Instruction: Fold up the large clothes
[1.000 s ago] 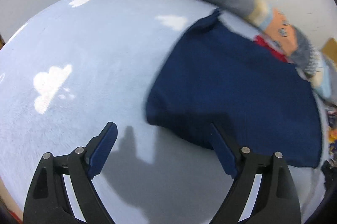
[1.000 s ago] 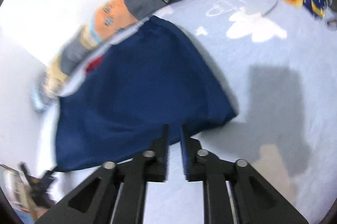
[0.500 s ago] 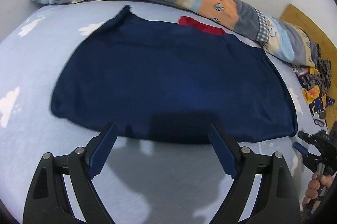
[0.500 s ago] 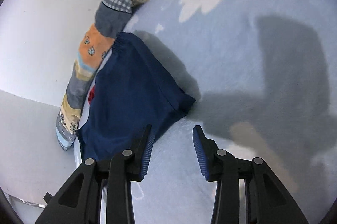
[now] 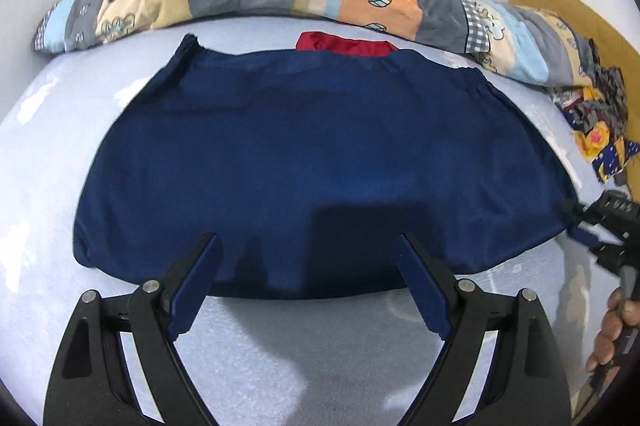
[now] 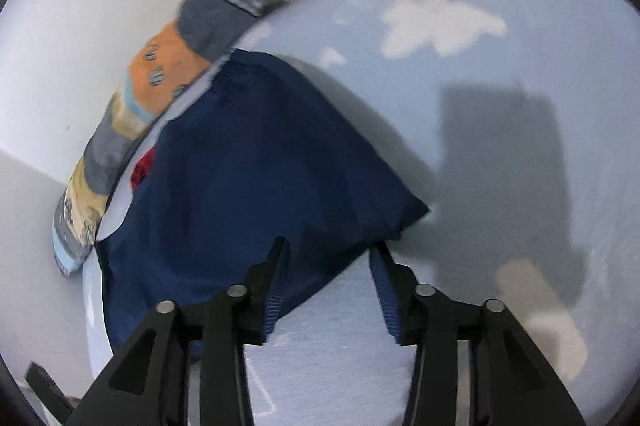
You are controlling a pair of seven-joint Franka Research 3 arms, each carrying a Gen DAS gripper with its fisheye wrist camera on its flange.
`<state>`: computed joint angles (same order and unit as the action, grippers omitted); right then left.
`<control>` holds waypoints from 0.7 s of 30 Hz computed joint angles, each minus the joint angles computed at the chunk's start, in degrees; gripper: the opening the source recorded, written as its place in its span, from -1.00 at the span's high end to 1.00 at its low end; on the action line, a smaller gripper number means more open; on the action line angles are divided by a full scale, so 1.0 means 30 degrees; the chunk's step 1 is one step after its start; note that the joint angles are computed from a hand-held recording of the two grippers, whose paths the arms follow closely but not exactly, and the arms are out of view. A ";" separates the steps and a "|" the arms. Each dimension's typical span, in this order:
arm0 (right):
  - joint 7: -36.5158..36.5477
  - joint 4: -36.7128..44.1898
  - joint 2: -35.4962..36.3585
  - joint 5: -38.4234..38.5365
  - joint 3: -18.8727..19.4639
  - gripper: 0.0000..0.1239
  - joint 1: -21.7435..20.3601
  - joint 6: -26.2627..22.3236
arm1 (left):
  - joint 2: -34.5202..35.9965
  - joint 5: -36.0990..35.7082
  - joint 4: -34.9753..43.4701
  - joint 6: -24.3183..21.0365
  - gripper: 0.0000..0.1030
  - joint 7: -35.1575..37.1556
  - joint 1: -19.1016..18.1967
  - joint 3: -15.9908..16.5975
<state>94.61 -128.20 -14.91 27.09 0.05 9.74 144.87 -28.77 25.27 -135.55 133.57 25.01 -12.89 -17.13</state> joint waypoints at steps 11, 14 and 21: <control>-0.1970 -0.0376 -0.0787 0.2740 -0.0854 0.23 0.1105 0.0813 | -0.0338 0.0480 -0.0103 -0.1408 -0.73 -0.0376 0.0327 0.0015; -0.0577 -0.0412 -0.0513 0.2927 -0.0781 0.23 0.0463 0.0158 | -0.1704 -0.2405 -0.2169 0.1096 -0.73 -0.1033 -0.0255 0.1828; 0.0869 -0.0440 0.0190 0.3972 -0.0981 0.23 -0.0275 -0.1101 | -0.6664 -0.7939 -0.7446 0.4793 -0.72 -0.4338 -0.0315 0.3017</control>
<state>97.22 -129.52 -14.34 39.00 -2.90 8.91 141.57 -48.76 1.45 -157.88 147.95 12.00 -13.83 -8.08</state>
